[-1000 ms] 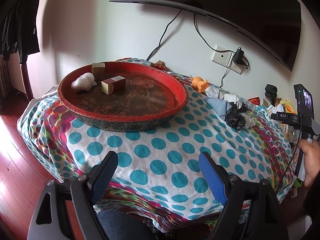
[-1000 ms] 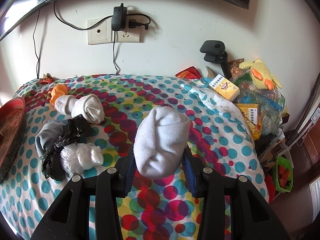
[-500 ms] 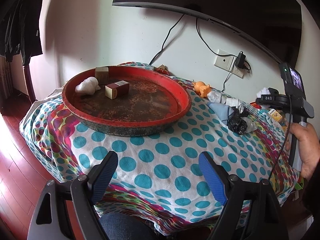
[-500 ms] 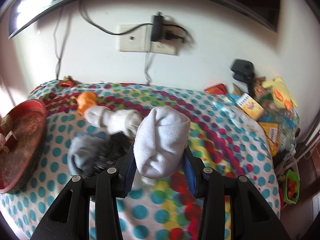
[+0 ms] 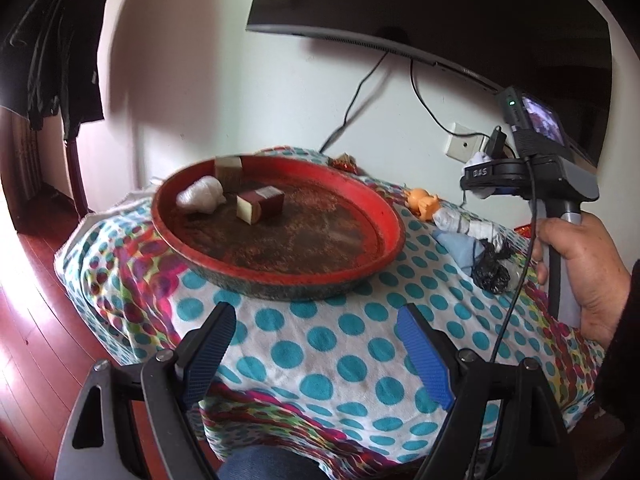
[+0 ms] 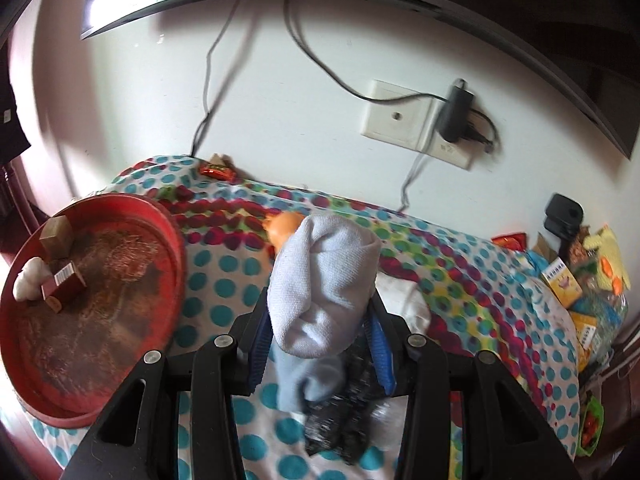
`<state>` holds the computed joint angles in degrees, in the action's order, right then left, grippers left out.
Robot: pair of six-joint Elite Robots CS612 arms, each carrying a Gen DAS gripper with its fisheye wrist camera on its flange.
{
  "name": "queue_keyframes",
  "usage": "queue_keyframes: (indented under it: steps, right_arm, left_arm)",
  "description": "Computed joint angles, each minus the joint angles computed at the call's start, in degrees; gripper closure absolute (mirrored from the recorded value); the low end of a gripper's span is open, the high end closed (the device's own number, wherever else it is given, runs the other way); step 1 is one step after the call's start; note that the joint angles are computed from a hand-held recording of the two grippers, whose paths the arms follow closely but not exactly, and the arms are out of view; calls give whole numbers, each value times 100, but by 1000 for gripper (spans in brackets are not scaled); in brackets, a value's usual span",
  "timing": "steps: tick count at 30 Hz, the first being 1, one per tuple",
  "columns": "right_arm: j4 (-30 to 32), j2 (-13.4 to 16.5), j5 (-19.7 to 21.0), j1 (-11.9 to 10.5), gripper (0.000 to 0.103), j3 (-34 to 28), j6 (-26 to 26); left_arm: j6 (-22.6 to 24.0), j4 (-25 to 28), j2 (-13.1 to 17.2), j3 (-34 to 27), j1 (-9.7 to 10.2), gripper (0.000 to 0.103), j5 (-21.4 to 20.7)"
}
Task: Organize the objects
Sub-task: 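Carry the white sock with the right gripper over the red tray and release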
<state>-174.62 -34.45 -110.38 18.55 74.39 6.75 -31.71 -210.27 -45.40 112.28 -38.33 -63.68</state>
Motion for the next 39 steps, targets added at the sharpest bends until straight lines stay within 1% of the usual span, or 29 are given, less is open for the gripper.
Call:
queue_keyframes:
  steps: [4, 7, 12, 17, 21, 23, 28, 30, 31, 32, 39]
  right_arm:
    - [222, 179, 109, 97, 62, -376, -119]
    - [447, 373, 156, 201, 62, -785, -264]
    - [841, 705, 291, 373, 62, -1506, -519]
    - [1447, 1098, 564, 486, 62, -2383, -512]
    - [2051, 1500, 697, 564, 62, -3211, -572]
    - [2488, 1769, 814, 598, 62, -3737, -589]
    - [3138, 2250, 901, 655, 62, -4639, -623]
    - [3328, 2398, 932, 662, 62, -4923, -669]
    - [3525, 2525, 953, 671, 62, -5172, -689]
    - [3580, 2543, 974, 672, 62, -5213, -694]
    - [4397, 3068, 1055, 678, 62, -6247, -654]
  left_arm:
    - [61, -372, 14, 41, -30, 18, 513]
    - [-11, -513, 18, 56, 13, 18, 691]
    - [-330, -367, -1, 62, 156, 18, 658]
    - [-658, -372, -9, 100, 263, 18, 731]
    - [-879, -285, -20, 107, 358, 18, 654]
    - [-985, -253, -20, 107, 403, 18, 626]
    - [-1215, -186, -24, 110, 501, 18, 576]
    - [-1307, -145, -26, 111, 533, 18, 542]
    - [-1342, -118, -27, 110, 546, 18, 518]
    - [-1386, -77, -30, 109, 561, 18, 484]
    - [-1473, 14, -31, 95, 596, 18, 374]
